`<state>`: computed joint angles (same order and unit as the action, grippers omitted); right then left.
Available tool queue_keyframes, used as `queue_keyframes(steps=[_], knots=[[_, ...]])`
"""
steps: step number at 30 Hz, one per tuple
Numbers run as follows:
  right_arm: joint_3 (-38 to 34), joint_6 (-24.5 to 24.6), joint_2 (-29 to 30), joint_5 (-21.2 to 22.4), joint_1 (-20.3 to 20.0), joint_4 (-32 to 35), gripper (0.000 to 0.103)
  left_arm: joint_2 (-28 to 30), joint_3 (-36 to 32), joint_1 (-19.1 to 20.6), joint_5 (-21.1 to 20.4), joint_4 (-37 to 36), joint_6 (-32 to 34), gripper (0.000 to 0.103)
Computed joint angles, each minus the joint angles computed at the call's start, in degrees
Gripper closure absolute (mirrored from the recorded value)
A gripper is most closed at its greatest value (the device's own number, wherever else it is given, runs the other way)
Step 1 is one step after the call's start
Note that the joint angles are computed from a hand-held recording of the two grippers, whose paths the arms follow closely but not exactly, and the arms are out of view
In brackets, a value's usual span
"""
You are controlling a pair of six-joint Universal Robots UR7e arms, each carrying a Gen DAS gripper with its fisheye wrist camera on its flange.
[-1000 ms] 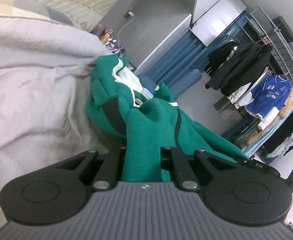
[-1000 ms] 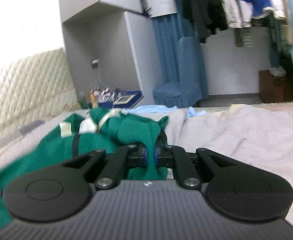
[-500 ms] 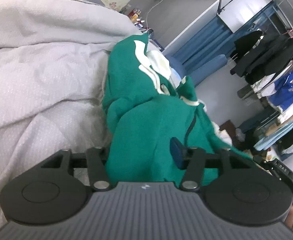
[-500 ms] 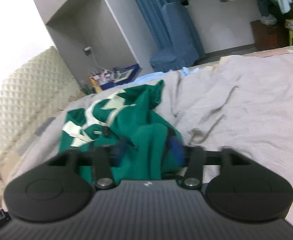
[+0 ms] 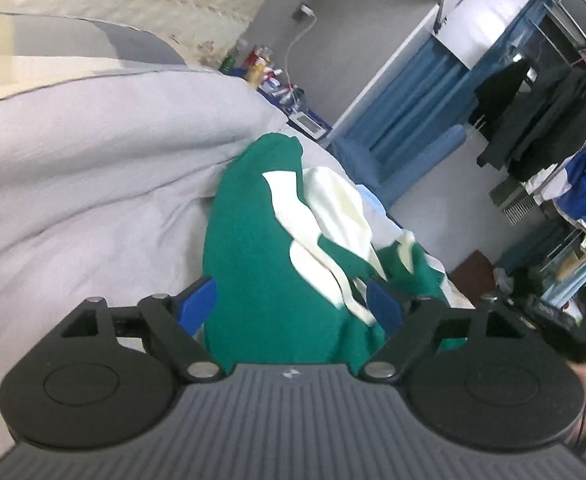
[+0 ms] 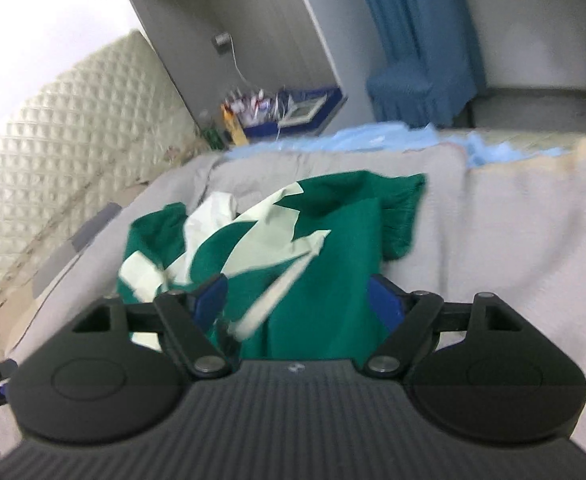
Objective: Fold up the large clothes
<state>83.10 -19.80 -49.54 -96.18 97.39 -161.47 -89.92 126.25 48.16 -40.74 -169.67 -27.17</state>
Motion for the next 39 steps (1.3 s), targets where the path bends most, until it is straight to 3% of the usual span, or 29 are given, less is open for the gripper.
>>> queue_keyframes(steps=[6, 10, 12, 14, 16, 18, 19, 21, 22, 23, 25, 33, 39], knots=[[-21.1, 4.2, 15.7, -0.9, -1.6, 4.8, 0.024, 14.3, -12.5, 14.9, -12.4, -9.5, 9.8, 0.017], [-32.0, 8.9, 22.5, 5.1, -2.8, 8.5, 0.024, 22.6, -21.5, 20.1, -16.1, -10.7, 13.6, 0.017], [-37.4, 8.0, 25.5, 5.4, -2.6, 11.9, 0.024, 25.5, -24.9, 22.0, -19.2, -12.1, 16.2, 0.017], [-44.3, 5.3, 29.6, 2.7, -1.8, 18.2, 0.025, 28.2, -28.3, 22.9, -19.3, -12.1, 18.0, 0.017], [-51.5, 3.5, 34.0, -2.9, -0.6, 24.7, 0.025, 29.9, -30.8, 23.8, -20.2, -11.5, 17.9, 0.017], [-55.0, 2.0, 36.8, -7.3, 0.1, 26.2, 0.025, 31.1, -32.9, 24.4, -20.2, -8.7, 16.1, 0.019], [-54.7, 1.1, 37.0, -7.9, 0.2, 25.2, 0.029, 31.6, -33.6, 24.4, -19.6, -8.0, 16.2, 0.026], [-53.4, 0.6, 36.6, -9.3, 0.3, 23.0, 0.061, 32.1, -34.5, 23.8, -17.7, -6.2, 17.3, 0.054], [-52.4, 1.1, 36.0, -10.4, 0.4, 21.9, 0.091, 32.1, -34.8, 23.5, -16.5, -4.9, 17.3, 0.074], [-50.6, 1.7, 34.8, -10.1, 0.2, 20.5, 0.094, 31.8, -34.8, 23.0, -15.4, -4.5, 17.2, 0.087], [-46.6, 0.4, 32.1, -9.2, 0.0, 16.6, 0.095, 31.1, -34.1, 22.0, -13.4, -6.2, 17.8, 0.094], [-25.9, -8.5, 17.5, -9.2, 0.8, -5.9, 0.095, 22.1, -22.5, 14.8, -3.0, -21.6, 21.2, 0.096], [-9.4, -7.7, 4.0, -10.0, -1.2, -18.5, 0.095, 12.2, -10.9, 5.8, 9.6, -26.6, 21.4, 0.096]])
